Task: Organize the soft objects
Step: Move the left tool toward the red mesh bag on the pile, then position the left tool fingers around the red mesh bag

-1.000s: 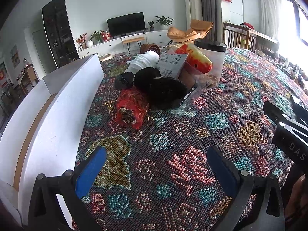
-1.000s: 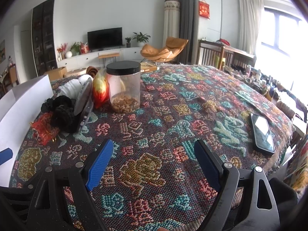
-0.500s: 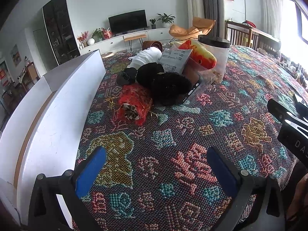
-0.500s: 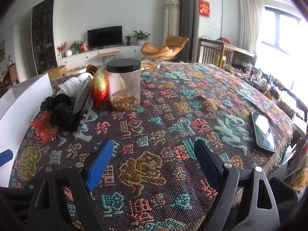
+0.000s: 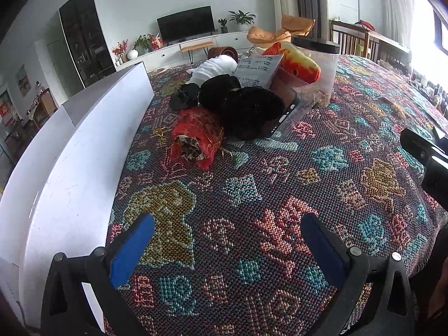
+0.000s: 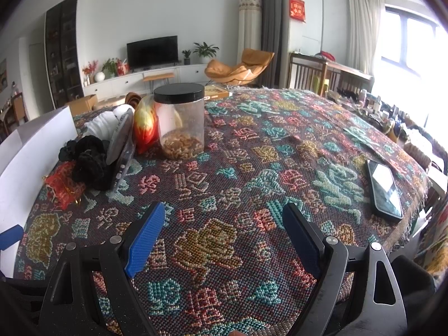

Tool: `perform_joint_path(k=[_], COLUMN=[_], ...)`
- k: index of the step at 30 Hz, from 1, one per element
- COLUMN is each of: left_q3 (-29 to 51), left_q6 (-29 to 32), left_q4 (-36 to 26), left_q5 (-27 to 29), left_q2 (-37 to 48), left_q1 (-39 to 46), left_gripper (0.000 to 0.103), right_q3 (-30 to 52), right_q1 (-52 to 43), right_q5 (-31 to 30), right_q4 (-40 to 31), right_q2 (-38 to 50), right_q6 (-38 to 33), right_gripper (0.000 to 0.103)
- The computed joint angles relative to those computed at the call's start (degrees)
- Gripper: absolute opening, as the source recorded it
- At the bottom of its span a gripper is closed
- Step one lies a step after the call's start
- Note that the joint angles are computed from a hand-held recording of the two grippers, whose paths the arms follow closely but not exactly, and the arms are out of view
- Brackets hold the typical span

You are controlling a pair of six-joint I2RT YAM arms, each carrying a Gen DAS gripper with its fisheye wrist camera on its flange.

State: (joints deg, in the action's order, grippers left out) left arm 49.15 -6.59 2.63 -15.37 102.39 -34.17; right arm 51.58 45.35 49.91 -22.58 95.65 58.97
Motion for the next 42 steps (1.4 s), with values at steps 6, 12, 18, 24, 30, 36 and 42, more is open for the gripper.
perform_joint_path(k=[6,12,18,24,30,36,42], left_q3=[1.8,5.0,7.0,7.7,6.6,6.5,6.0], left_q6=[0.1,1.2,1.5,1.1,1.9,0.7,0.5], left_q4=[-1.5,-3.5,-3.5,-2.3,-1.0,-1.0,-0.4], left_q5=[0.7,0.4,1.6,3.7,7.2,8.8,9.9], left_q2=[2.8,7.4,9.4,10.7,10.5,10.5,10.7], left_q1=[0.9,1.3,2.0,3.4,6.5,6.8,7.4], left_gripper=[0.103,0.103,0.103,0.103,0.103,0.103,0.103], right_q3=[0.1,0.1,0.2,-0.4,-0.7,-0.8,-0.8], right_q1=[-0.2,-0.3,-0.4,-0.7,-1.1,-1.1,-1.2], right_q5=[-0.5,-0.7,-1.1,-1.9,-2.5,-2.7,-2.7], right_q4=[-0.1,-0.1,0.3,1.0,1.3,1.4,1.4], right_q2=[-0.1,-0.1,0.4,0.0,-0.3,-0.3,-0.3], right_q6=[0.0,0.0,-0.1,-0.1,-0.3,-0.2,-0.2], right_gripper=[0.088,0.088,0.088,0.088,0.088,0.088,0.088])
